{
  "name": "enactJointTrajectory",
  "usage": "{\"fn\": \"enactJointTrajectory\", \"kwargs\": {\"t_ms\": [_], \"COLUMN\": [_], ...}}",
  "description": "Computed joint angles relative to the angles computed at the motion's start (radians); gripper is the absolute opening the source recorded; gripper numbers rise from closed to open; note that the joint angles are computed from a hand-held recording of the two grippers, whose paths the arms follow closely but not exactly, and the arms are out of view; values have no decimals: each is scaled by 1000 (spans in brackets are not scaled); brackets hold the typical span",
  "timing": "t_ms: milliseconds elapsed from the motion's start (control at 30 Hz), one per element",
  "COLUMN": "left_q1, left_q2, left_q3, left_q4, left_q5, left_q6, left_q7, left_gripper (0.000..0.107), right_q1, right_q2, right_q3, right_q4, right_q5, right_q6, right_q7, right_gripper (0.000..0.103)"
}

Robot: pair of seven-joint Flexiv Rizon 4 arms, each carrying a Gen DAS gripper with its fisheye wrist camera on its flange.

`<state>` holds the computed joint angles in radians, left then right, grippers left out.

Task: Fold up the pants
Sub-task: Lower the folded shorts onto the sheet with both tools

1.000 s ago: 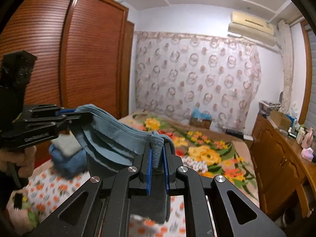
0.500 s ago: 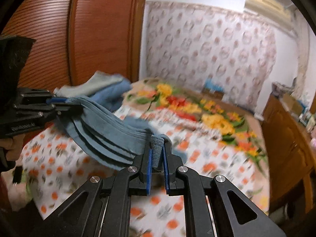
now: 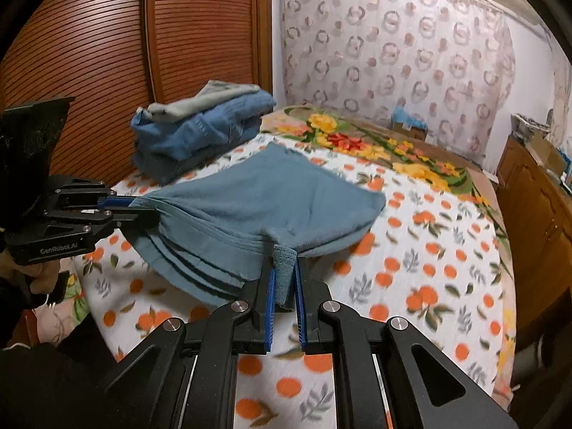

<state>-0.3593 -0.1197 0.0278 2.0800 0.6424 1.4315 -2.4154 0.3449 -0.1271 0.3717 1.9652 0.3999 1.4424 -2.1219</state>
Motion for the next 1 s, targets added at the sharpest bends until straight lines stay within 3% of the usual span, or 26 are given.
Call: {"fn": "enactJointTrajectory", "kwargs": {"t_ms": [133,567,1000], "left_q1": [3,-20,-15], "left_q2": [-2,24,67], "left_q3": [3,-7,-61], "left_q4": [35,65,42], "left_q5": [-16,15,61], "left_q6": [36,47,10], "left_q7": [-6,-63,-100], "left_gripper": [12,12,12], "right_q1": [0,-27,32], "right_q2": [-2,14,104], "right_q3": [4,34,-23], "right_q4": [20,29,75], "right_q5": [4,184,336], "right_q6": [-5,-12,-19], "right_q7": [10,-98,-219], "right_gripper": [10,10,10]}}
